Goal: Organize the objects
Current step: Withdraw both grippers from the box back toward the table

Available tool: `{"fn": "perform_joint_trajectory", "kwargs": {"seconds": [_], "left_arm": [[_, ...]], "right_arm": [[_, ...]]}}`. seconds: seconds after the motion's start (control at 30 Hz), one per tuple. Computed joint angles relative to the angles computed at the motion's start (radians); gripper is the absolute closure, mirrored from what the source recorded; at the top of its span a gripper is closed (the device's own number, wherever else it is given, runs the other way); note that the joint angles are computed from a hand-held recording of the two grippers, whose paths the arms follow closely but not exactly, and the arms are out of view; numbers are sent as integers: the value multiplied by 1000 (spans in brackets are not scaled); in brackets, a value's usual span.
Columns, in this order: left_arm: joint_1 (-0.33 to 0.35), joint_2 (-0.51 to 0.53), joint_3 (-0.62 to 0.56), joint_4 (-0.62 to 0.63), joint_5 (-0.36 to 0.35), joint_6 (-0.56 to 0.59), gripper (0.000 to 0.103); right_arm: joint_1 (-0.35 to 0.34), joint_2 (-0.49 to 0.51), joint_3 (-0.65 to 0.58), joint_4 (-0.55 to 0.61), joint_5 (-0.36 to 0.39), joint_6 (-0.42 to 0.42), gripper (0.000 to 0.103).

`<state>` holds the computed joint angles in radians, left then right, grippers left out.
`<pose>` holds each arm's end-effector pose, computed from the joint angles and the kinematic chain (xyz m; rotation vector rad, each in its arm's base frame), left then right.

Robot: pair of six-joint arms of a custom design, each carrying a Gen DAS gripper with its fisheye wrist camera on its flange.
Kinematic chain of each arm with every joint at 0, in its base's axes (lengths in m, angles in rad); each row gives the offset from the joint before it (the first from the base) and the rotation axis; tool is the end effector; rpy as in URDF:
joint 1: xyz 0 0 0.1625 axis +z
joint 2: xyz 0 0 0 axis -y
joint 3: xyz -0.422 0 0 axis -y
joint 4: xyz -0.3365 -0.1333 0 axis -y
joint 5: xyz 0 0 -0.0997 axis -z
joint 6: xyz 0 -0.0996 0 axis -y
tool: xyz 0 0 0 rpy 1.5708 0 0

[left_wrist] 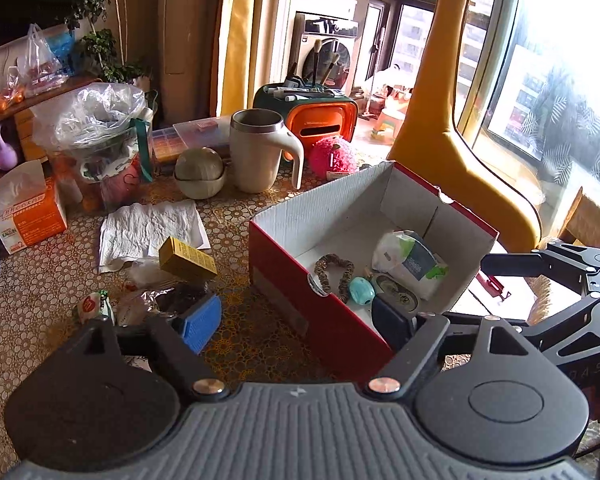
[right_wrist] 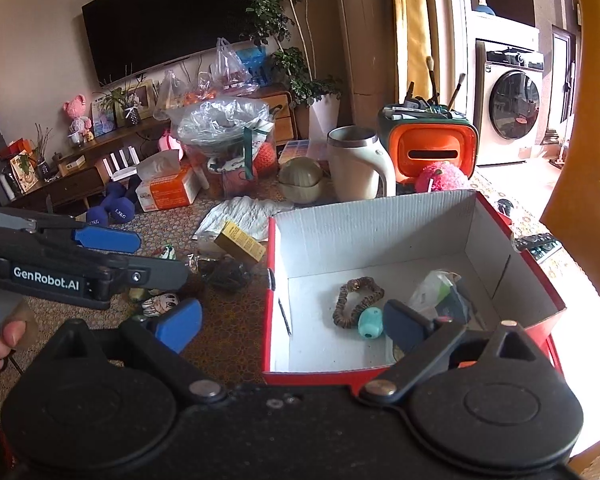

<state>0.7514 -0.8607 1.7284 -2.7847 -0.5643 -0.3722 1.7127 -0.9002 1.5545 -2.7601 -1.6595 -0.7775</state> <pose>-0.2933 -0.5716 0.2095 0.2917 2.2728 -1.0348 0.2174 -0.6413 0.2538 1.2163 -2.5338 0.6927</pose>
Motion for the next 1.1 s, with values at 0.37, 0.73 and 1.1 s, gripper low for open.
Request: {"fn": "perform_joint_trajectory", "kwargs": {"seconds": [0.37, 0.73, 1.1], "left_arm": [[-26, -139, 210, -116, 90, -52, 4], [-16, -219, 349, -213, 169, -44, 1], [62, -251, 439, -356, 164, -42, 1]], "right_arm": [[46, 19, 42, -22, 21, -17, 3], [72, 72, 25, 5, 42, -5, 1], [90, 147, 63, -99, 64, -74, 1]]}}
